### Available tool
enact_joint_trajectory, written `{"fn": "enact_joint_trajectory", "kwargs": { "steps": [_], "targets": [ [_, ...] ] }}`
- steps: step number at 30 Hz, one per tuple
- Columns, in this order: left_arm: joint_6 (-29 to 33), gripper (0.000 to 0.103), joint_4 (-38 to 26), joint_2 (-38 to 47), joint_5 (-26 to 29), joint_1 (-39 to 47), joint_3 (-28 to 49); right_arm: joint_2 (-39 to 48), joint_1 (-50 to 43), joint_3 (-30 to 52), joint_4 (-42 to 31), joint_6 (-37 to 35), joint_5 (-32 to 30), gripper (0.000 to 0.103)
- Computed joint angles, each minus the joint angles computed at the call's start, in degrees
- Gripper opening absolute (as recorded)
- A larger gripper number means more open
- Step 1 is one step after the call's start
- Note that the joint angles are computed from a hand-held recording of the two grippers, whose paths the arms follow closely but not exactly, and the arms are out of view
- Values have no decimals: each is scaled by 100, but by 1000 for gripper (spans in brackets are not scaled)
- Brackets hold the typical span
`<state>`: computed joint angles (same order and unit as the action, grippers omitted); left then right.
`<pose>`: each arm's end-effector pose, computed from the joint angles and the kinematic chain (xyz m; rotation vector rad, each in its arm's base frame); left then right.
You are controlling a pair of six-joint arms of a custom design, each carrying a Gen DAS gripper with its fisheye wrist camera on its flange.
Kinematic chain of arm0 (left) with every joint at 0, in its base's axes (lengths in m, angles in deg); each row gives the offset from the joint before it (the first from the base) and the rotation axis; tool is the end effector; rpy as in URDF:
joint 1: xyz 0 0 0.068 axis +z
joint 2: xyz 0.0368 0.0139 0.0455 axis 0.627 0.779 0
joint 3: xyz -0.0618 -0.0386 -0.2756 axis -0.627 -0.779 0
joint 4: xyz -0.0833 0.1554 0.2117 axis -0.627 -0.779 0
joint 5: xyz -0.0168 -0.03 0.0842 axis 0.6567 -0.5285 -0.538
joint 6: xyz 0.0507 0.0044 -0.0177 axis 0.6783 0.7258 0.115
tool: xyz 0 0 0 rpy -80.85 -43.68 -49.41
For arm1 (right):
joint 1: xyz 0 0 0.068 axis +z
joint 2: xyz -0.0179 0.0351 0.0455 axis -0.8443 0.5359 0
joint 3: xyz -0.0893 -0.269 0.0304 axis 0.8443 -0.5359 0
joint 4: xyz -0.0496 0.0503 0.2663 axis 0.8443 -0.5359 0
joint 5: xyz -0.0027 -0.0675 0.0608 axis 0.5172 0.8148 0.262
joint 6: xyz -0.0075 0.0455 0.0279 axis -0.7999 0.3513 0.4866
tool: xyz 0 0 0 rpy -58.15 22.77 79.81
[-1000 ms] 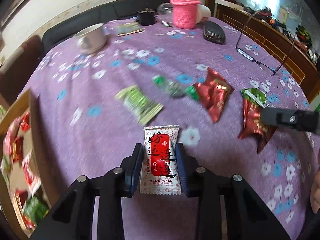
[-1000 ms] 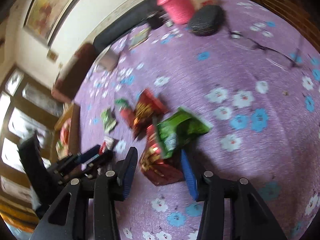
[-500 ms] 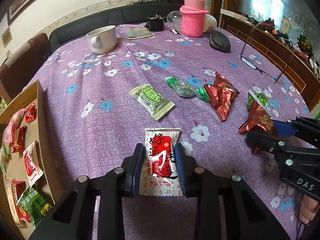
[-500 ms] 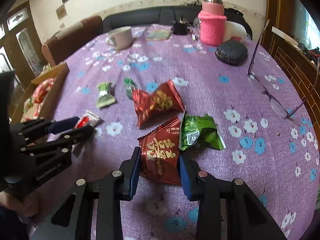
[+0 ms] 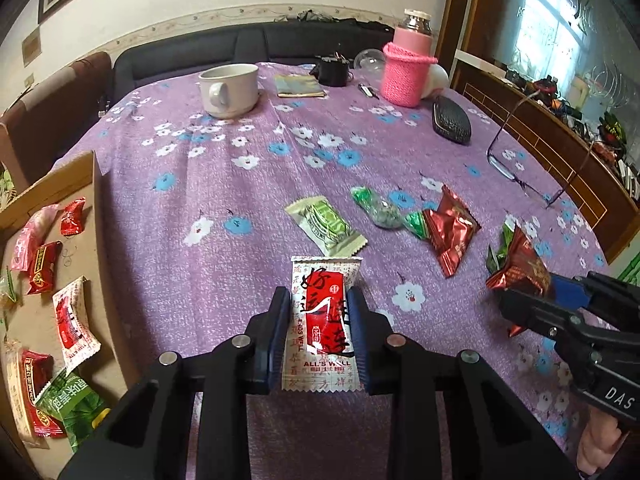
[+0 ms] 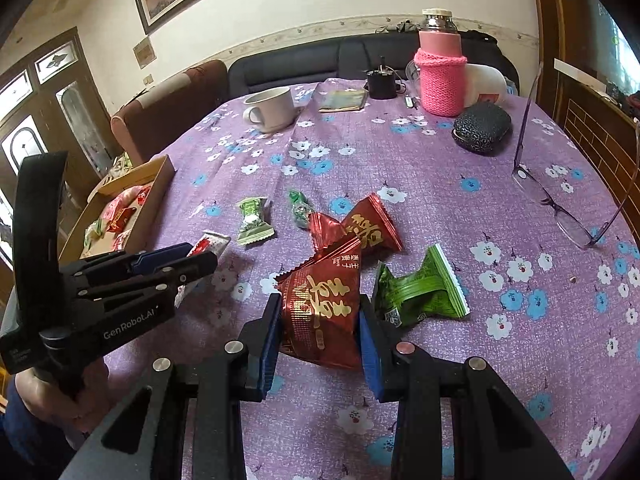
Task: Organize snacks
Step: 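Lift the white-red packet with left while right lifts the dark red packet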
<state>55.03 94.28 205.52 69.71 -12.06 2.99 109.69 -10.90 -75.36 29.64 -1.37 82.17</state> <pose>0.1938 -0.2263 0.0099 0.5231 2.3958 -0.3019 0.1267 0.1148 0.0161 0.0807 2.3755 0.2662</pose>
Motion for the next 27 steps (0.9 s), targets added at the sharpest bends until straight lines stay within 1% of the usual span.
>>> {"fn": "enact_joint_trajectory", "kwargs": {
  "steps": [4,9,12,21,27],
  "targets": [
    [-6,28,68,-72,-184,-33,-66,3,124,3,49,-7,76,38],
    [48,28,160,-116,-730,-256,-116,68,183,-19,203,6,122,38],
    [88,28,218,-130,-952,-333,-147,99,161,-79,369,17,119,38],
    [181,28,301,-131,-1425,-489,-177,132,136,-158,559,64,173,38],
    [218,28,326,-134,-1490,-513,-186,101,180,-165,522,94,251,38]
  ]
}}
